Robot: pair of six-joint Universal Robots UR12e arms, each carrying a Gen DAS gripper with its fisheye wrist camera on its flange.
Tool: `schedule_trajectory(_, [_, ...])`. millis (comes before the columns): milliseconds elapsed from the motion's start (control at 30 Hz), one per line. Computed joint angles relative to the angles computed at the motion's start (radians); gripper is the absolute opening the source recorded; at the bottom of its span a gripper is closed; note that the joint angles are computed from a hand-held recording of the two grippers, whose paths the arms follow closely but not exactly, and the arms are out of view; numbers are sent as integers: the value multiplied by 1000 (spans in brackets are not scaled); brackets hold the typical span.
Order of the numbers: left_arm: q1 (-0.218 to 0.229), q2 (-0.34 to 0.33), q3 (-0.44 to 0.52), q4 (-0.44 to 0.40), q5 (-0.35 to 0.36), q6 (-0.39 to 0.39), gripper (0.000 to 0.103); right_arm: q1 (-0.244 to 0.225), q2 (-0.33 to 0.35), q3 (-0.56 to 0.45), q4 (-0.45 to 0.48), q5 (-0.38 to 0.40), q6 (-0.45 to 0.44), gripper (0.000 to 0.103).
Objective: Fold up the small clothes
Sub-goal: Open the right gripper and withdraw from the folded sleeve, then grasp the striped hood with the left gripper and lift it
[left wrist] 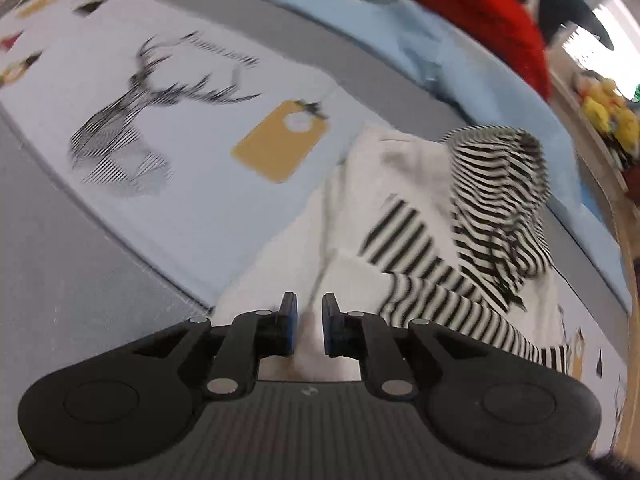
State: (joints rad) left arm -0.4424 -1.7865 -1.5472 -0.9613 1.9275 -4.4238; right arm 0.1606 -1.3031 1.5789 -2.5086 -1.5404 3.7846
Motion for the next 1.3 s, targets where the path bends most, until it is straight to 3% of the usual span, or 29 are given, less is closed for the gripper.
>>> schedule_trajectory(100, [16,0,-22,57,-102,20,13,-12,5,2,-32,166,-70,20])
schedule_trajectory(133, [28,4,-41,79,-162,-10,16,-15,10,-6,14,209,-70,22])
schedule_trajectory(200, [40,6,-58,62,-226,-73,15,-14,24,-39,172,213,-58,24])
schedule_trajectory(267, [33,2,-43,20,-193,-67,15,-20,29,-39,259,209,-1,22])
schedule_trajectory(300, [26,-1,-28,-3,-160,-46,16,-25,26,-30,240,219,24,22])
schedule_trajectory(400, [12,-1,-20,20,-101,-8,25,-12,25,-42,209,176,-26,24])
schedule_trajectory(467, [14,-4,-17,9,-119,9,30,-8,26,-42,190,160,-47,25])
schedule_trajectory(567, [26,-9,-23,-10,-193,-15,31,-13,33,-51,245,183,-31,25])
schedule_trajectory(667, [11,-11,-2,-39,-131,3,35,-12,29,-49,253,175,-30,25])
schedule_trajectory(700, [3,-13,7,-44,-102,18,42,-8,27,-50,244,165,-40,25])
schedule_trajectory(800, [-20,-25,46,-92,-15,69,55,0,14,-44,196,146,-89,26])
schedule_trajectory(900, [-39,-37,74,-112,42,109,59,4,-1,-35,149,123,-168,26])
schedule_trajectory(967, [-52,-42,87,-96,87,127,61,5,-10,-30,125,104,-217,26])
schedule_trajectory(1033, [-69,-48,95,-56,155,162,73,3,-20,-24,108,97,-258,26])
schedule_trajectory(1100, [-88,-55,96,6,233,195,79,-1,-28,-18,92,96,-282,26])
schedule_trajectory(1200, [-111,-72,106,91,318,277,82,-11,-37,-13,75,105,-303,26])
schedule_trajectory(1300, [-121,-89,128,106,361,314,84,-25,-39,-15,68,131,-296,26])
